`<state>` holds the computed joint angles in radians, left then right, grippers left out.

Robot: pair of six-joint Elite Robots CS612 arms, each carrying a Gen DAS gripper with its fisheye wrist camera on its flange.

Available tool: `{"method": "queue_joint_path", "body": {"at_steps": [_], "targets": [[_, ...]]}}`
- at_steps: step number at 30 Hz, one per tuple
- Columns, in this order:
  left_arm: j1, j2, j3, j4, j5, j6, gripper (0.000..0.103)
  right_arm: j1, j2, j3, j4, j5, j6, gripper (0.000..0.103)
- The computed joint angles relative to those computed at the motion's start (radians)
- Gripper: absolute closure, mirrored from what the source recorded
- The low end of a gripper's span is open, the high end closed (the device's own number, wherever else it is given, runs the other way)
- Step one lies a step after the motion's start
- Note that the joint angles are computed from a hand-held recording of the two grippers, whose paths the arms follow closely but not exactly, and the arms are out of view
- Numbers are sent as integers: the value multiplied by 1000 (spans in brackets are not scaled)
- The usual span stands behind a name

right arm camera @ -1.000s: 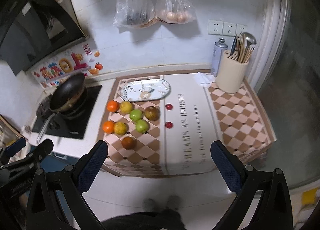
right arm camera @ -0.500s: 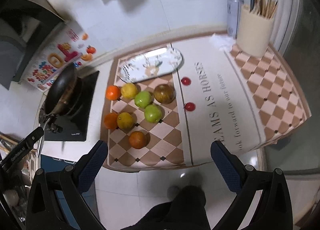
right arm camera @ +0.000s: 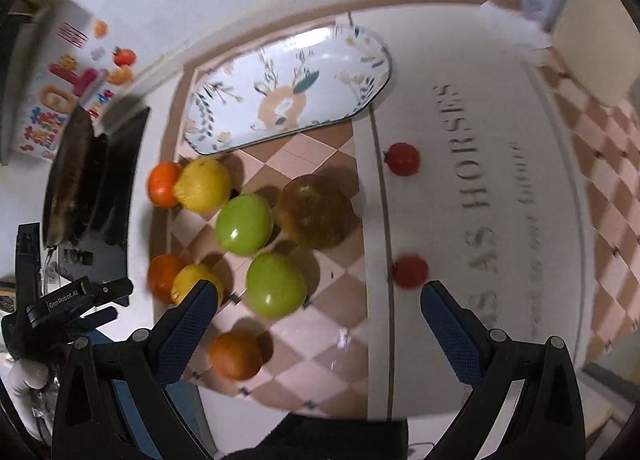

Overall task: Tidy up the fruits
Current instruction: 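Grasp an orange with the left tool while the right tool grasps the brown apple, then carry the orange and brown apple onto the floral plate and release both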

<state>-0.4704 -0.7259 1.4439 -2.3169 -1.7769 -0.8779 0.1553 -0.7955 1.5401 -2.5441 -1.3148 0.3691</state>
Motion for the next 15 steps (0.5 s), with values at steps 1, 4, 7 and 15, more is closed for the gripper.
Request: {"method": "queue_joint_path", "body": {"at_steps": [1, 4, 7, 15], "targets": [[3, 14, -15, 13, -18, -9, 15, -3, 21, -27, 25, 10, -10, 0], [8, 41, -43, 30, -50, -31, 15, -5, 69, -92, 89, 21, -49, 0], [4, 52, -54, 41, -53, -26, 20, -1, 119, -166, 158, 24, -89, 2], [-20, 49, -49, 23, -22, 8, 41, 18, 184, -256, 225, 38, -145, 20]]}}
